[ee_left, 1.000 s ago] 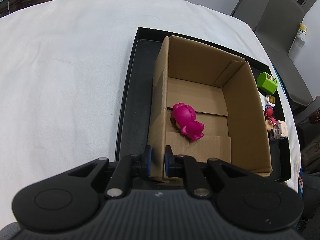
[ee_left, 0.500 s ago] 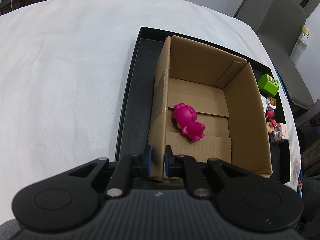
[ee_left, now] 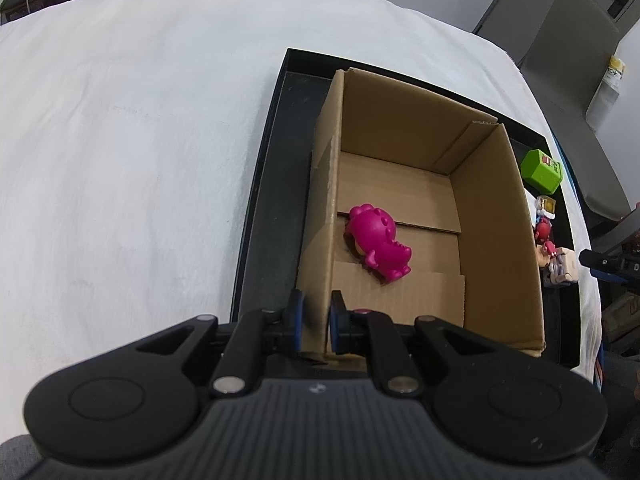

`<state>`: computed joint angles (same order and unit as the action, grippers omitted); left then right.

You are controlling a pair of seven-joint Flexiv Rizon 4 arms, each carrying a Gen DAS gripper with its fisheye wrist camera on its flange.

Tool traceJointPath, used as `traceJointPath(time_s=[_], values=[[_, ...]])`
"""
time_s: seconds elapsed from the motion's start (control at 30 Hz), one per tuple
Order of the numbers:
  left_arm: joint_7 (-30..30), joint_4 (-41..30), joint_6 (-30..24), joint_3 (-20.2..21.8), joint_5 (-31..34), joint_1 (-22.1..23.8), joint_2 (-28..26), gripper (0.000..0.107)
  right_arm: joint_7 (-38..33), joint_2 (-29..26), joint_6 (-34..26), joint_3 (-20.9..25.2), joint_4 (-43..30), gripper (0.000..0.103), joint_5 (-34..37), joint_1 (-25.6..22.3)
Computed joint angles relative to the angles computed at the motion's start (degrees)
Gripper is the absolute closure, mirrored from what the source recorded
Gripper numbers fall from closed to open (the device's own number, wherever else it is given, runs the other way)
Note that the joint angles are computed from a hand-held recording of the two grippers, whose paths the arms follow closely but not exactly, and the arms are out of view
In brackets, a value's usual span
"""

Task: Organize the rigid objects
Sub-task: 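Move the right gripper to the lavender charger block and grasp it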

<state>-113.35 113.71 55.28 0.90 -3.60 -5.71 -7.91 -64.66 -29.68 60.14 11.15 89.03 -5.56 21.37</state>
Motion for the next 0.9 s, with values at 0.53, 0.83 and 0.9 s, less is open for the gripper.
traceJointPath(time_s=[0.53, 0.83, 0.9], values=[[-0.9, -1.0, -1.6, 0.1, 0.4, 0.0, -0.5, 0.095, 0.4, -3.5, -2.6, -2.7, -1.7, 0.062, -5.9, 1.9], [-0.8, -1.5, -2.7, 0.1, 0.8, 0.1, -0.4, 0.095, 0.7, -4.1, -3.1, -1.8, -3.0, 0.058, -4.0, 1.3], [-1.0, -1.6, -2.6, 0.1, 0.9, 0.0, -0.5, 0.095, 0.9, -4.3, -3.1, -1.8, -3.1, 0.058, -3.8, 1.3]])
